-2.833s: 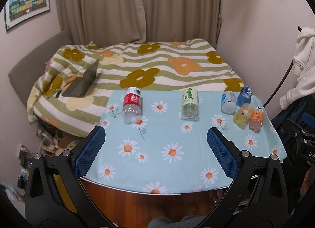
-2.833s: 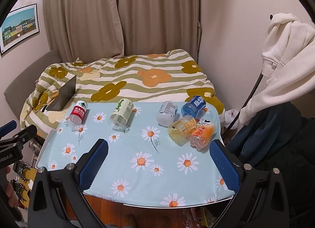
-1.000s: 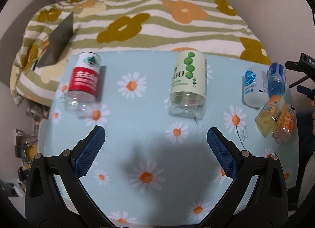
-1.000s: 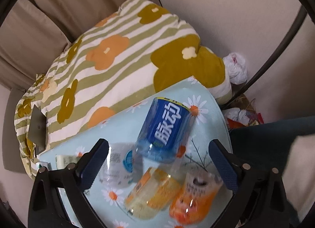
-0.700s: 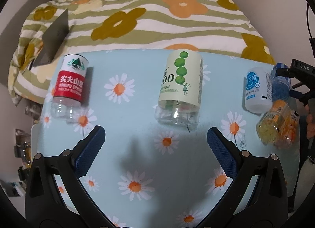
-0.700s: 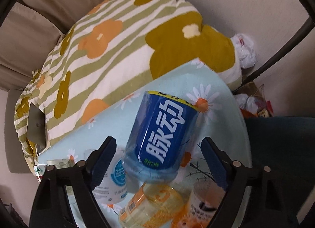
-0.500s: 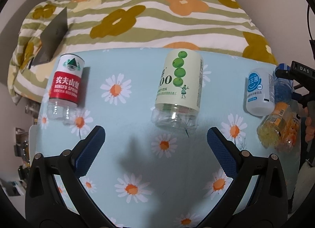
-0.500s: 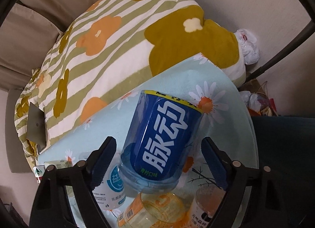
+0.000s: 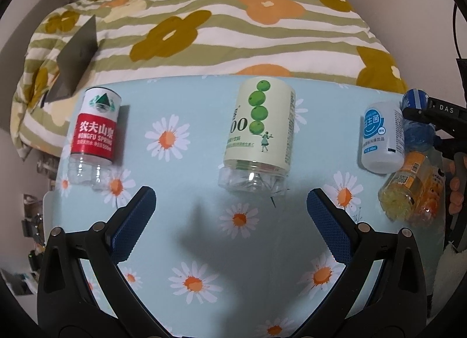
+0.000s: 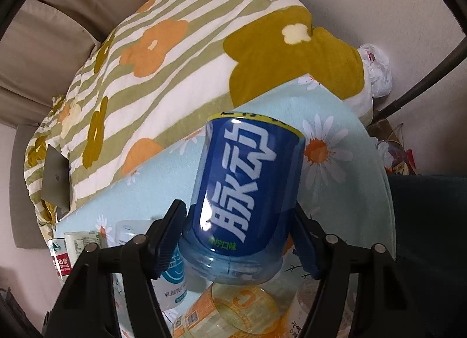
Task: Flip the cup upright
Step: 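Lift the blue cup with the right gripper and carry it toward the open table area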
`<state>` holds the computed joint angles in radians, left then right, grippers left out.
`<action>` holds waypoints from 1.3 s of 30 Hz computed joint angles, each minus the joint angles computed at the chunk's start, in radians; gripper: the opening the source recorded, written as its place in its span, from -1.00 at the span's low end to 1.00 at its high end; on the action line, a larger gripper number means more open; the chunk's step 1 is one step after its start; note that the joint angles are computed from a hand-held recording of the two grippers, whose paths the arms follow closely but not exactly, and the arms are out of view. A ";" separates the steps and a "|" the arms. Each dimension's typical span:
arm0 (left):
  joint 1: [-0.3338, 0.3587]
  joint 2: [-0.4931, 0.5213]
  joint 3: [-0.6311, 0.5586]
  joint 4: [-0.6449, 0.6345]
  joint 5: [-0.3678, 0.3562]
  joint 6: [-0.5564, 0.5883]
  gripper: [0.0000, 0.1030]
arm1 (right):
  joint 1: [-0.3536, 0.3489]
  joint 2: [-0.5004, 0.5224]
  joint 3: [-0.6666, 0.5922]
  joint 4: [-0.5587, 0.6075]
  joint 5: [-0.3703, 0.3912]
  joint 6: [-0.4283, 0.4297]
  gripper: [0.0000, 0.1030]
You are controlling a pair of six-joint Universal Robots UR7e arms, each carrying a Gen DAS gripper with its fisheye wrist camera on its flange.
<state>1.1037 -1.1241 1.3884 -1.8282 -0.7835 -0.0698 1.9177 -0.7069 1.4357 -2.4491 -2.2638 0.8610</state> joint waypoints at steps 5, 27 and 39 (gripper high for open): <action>-0.003 -0.020 0.011 -0.021 -0.006 0.017 1.00 | 0.021 -0.004 -0.006 -0.008 -0.030 -0.015 0.24; 0.051 -0.294 0.140 -0.078 -0.046 0.184 1.00 | 0.269 0.124 -0.060 -0.087 -0.074 -0.048 0.24; 0.145 -0.411 0.206 -0.050 -0.019 0.260 1.00 | 0.332 0.290 -0.091 -0.114 0.013 -0.041 0.24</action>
<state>1.2492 -1.5347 1.5946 -1.8778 -0.8025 0.1906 2.2493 -0.4165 1.3447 -2.5635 -2.2508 0.8197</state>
